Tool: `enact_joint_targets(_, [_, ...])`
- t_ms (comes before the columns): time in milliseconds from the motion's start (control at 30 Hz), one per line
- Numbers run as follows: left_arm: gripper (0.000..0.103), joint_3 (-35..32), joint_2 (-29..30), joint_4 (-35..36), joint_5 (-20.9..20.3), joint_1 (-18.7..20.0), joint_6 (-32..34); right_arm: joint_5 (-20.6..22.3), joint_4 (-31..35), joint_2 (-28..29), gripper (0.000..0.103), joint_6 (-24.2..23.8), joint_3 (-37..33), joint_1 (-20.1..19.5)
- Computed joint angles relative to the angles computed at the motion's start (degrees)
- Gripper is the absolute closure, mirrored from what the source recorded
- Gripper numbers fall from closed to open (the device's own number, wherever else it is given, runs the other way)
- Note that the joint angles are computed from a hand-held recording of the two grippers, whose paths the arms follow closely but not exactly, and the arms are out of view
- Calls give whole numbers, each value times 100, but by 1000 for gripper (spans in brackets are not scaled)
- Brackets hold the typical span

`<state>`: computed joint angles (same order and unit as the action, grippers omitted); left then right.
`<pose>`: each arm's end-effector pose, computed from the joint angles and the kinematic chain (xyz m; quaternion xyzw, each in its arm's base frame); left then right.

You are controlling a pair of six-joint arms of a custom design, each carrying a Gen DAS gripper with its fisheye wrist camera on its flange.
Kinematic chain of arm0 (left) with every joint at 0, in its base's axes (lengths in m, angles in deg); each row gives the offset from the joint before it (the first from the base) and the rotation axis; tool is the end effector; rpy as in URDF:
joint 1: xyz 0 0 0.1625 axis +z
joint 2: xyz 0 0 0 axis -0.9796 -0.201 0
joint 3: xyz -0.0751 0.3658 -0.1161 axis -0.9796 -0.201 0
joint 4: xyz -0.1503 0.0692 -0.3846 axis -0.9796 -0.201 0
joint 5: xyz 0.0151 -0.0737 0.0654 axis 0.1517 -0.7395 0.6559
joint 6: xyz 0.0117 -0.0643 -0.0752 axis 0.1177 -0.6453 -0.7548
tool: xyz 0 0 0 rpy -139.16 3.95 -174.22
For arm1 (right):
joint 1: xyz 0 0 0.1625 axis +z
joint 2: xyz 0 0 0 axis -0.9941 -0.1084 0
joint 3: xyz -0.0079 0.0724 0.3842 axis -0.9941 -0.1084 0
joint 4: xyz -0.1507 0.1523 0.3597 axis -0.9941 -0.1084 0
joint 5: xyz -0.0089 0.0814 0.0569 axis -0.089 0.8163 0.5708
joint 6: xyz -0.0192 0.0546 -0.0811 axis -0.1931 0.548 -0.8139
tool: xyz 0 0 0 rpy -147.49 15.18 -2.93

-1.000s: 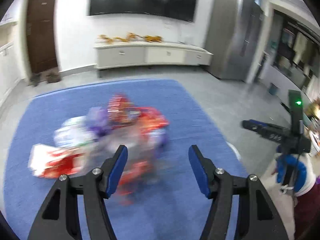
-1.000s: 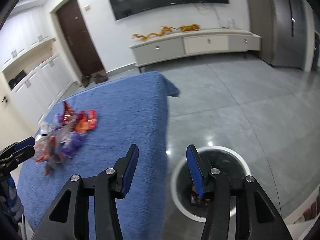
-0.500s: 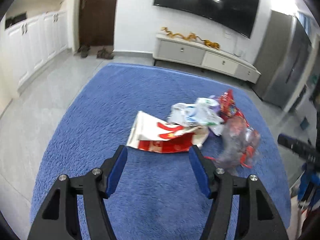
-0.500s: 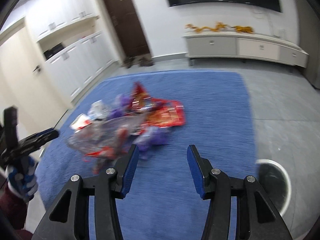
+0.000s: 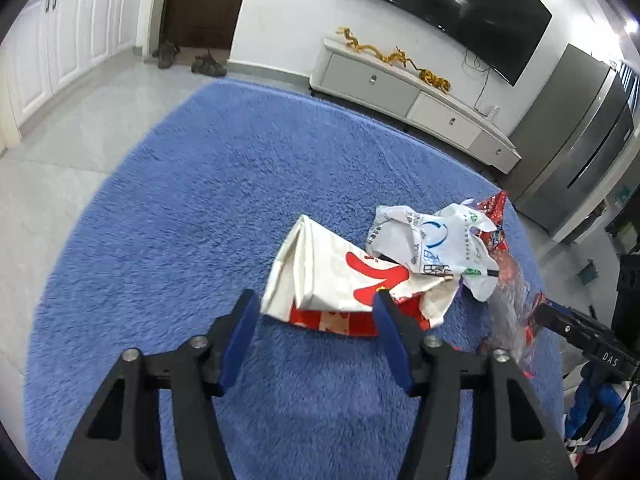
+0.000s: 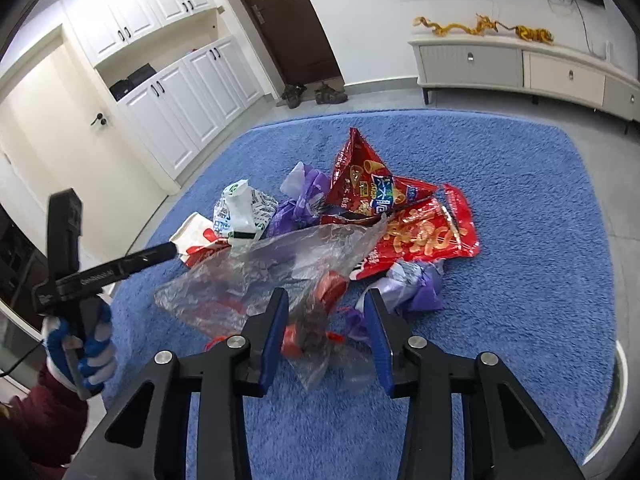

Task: Collect trash
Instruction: 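Move both tools back to the remaining trash on the rug, then grasp the red-and-white paper bag with the left tool while the right tool grasps a clear plastic bag, then carry both items to the bin and release them inside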

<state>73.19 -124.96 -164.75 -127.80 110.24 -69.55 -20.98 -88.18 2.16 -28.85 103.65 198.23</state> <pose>-0.1761 -0.3580 0.3042 -0.0178 0.9005 -0.3592 0.2447 0.3121 -0.4200 0.2211 0.2977 -0.9360 0.1592 0.0995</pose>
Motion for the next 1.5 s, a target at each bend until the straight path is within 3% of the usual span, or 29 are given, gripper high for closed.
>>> enact_joint_targets(67, [59,41,75,-519,-151,162,321,91,58,83,72,33,-73,-22])
enact_joint_targets(200, [74,91,172,-1180,-392,343,603,130,145,191,93,-24,-142,17])
enact_joint_targets(300, [80,171,44,-1263,-279,188,557,164,90,131,94,-116,-80,77])
enact_joint_targets(633, [91,-359,-263,1527,674,-1038,-1182,589,-29,-848,95,-411,421,134])
enact_joint_targets(767, [91,-647,-161,2028,880,-1513,-1468,476,-102,-1411,95,-524,571,73])
enact_joint_targets(867, [91,-729,104,1410,862,-1663,-930,279,-161,-1863,95,-581,636,-49])
enact_joint_targets(967, [91,-758,599,87,648,-1626,100,-65,-264,-2321,95,-643,704,-269])
enact_joint_targets(1133, [91,-1149,2180,-2473,-213,-1301,2024,-1155,-687,-2838,95,-849,908,-705])
enact_joint_targets(1200, [91,-1422,2808,-2998,-564,-1179,2486,-1469,-828,-2965,95,-930,999,-951])
enact_joint_targets(1333, [91,-2163,4041,-3539,-1242,-904,3166,-1874,-1106,-3105,95,-1090,1157,-1535])
enact_joint_targets(1500, [90,-3065,5333,-3475,-1739,-613,3513,-1854,-1237,-3031,93,-1302,1181,-2238])
